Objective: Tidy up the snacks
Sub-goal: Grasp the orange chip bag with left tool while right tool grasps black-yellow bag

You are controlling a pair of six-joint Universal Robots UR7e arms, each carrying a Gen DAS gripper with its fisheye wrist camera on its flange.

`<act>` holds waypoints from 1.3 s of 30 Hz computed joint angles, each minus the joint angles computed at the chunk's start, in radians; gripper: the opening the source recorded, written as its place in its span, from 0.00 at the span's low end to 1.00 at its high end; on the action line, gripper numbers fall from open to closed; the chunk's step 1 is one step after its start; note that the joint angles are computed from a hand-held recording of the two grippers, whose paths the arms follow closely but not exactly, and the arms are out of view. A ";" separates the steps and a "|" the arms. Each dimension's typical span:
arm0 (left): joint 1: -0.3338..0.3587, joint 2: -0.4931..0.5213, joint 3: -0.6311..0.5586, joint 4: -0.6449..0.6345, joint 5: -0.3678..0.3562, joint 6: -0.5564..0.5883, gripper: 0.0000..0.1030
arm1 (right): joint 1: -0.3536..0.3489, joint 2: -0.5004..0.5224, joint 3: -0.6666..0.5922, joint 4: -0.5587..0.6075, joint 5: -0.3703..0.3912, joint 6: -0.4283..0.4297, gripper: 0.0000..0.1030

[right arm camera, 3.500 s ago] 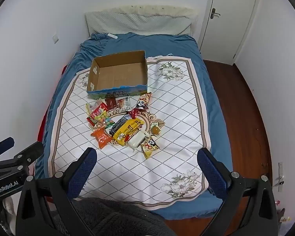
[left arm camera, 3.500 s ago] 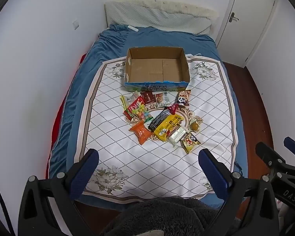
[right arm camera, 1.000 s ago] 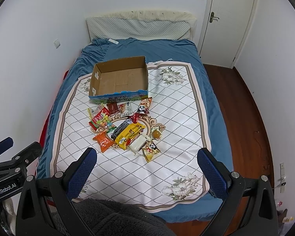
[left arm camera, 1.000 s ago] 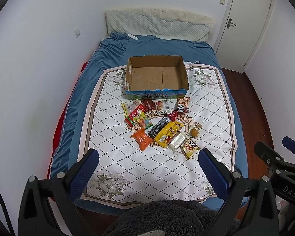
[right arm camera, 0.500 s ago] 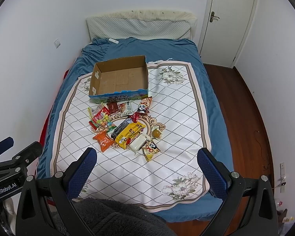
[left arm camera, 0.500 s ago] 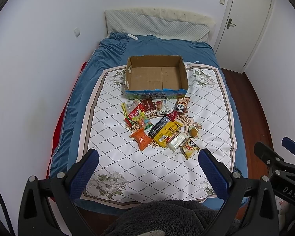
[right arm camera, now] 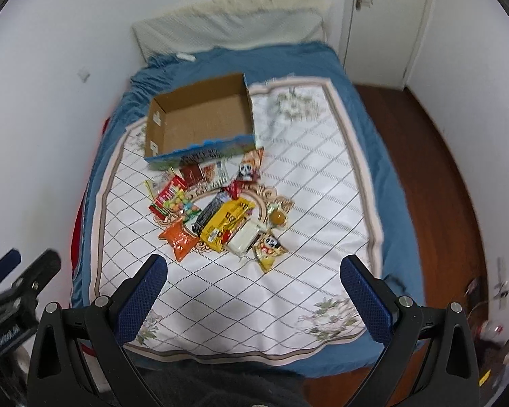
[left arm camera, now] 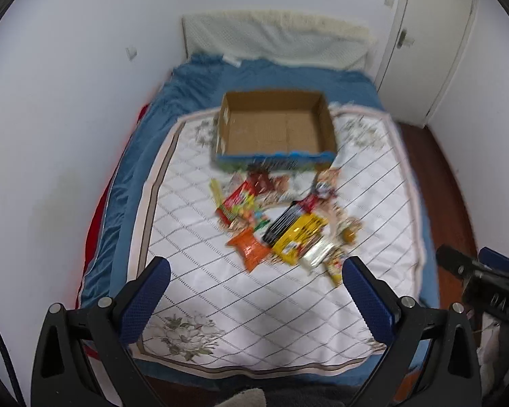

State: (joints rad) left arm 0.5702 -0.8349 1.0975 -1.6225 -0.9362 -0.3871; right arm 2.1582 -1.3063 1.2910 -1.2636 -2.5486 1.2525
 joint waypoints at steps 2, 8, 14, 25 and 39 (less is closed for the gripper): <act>0.028 0.047 -0.028 0.032 0.022 -0.005 1.00 | -0.071 -0.016 0.072 -0.141 0.051 -0.078 1.00; 0.132 0.206 -0.143 0.139 0.080 -0.100 1.00 | -0.269 -0.005 0.225 -0.483 0.205 -0.238 1.00; 0.228 0.348 -0.283 0.260 0.070 -0.216 1.00 | -0.471 0.059 0.302 -0.753 0.377 -0.282 1.00; 0.311 0.577 -0.559 0.446 0.113 -0.279 1.00 | -0.672 0.254 0.242 -0.897 0.561 -0.234 1.00; 0.371 0.651 -0.654 0.535 0.109 -0.342 1.00 | -0.721 0.544 -0.083 -0.675 0.590 -0.154 1.00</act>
